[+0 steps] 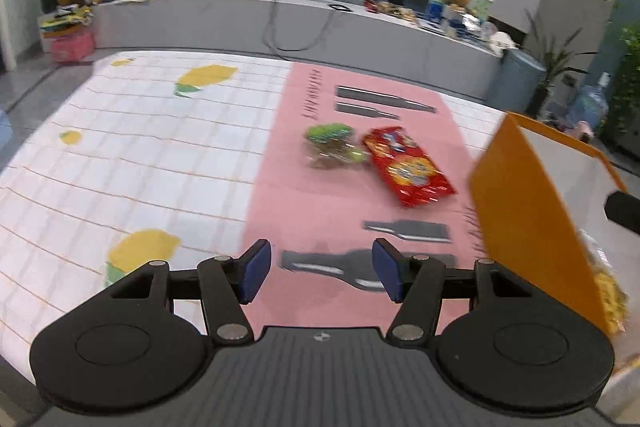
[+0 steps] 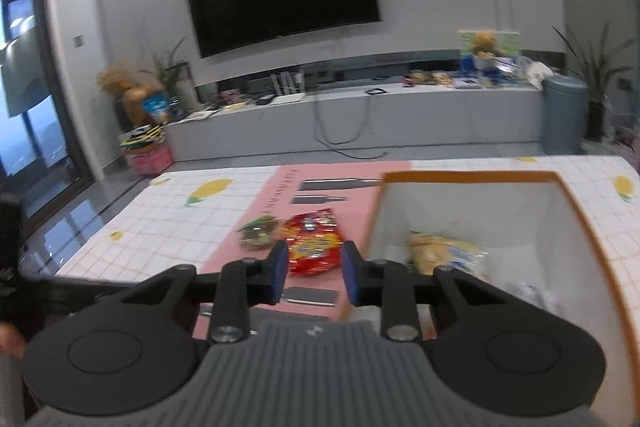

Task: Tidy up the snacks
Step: 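Lower the left gripper onto the green raisin pack and grasp it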

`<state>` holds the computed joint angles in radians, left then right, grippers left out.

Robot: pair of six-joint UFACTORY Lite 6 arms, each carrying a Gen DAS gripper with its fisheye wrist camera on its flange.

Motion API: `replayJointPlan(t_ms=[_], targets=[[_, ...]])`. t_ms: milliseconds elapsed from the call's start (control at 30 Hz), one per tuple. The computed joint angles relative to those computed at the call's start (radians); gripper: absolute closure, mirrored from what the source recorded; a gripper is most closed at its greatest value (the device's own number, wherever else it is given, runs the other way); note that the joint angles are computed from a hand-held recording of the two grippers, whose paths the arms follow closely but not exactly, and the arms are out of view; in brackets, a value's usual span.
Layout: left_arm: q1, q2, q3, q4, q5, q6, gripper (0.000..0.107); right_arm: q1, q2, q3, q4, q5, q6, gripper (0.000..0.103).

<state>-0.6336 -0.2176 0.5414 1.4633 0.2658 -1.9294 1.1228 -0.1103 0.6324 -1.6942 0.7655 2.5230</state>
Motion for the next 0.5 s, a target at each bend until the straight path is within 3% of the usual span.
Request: replayJointPlan(t_ms=[367,500], targets=[[0.124,0.109,0.096,0.095,-0.057,0.002,0.038,0.043,0.511,0.444,0.068,0.046,-0.058,0.074],[0.127,0.178,0.145,0.277,-0.052,-0.135,0.038,0.023,0.592,0.522,0.095,0.056,-0.106,0.074]])
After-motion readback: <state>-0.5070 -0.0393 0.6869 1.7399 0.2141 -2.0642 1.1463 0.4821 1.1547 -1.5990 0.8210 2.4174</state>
